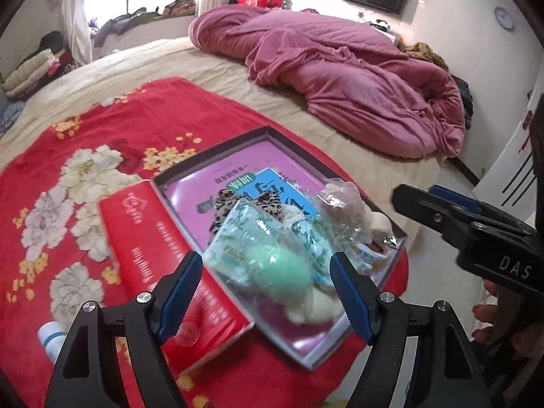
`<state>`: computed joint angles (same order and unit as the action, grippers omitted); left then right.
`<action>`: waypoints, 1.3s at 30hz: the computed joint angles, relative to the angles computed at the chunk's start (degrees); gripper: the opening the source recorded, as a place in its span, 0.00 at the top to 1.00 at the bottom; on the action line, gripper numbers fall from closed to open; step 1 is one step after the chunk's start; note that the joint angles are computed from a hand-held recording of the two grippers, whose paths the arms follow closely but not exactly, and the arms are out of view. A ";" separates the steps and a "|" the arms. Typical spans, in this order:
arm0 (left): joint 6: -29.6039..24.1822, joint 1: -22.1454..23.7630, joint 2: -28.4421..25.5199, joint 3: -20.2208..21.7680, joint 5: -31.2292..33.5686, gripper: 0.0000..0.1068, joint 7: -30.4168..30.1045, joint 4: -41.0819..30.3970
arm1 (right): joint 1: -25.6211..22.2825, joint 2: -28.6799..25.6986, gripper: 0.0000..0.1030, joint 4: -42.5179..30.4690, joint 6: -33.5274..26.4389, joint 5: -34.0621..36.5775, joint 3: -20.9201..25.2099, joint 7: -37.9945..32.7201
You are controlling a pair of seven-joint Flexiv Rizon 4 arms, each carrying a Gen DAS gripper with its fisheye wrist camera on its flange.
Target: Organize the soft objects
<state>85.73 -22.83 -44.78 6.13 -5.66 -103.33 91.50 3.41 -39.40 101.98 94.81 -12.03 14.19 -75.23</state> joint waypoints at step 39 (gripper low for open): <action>-4.56 -23.16 16.83 26.18 30.39 0.26 -36.78 16.55 | 45.06 20.70 0.23 30.78 14.14 24.15 -37.27 -2.49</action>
<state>81.17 -45.99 -27.95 32.32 24.73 -140.11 108.06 48.46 -18.70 132.75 108.95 12.12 -23.08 -77.72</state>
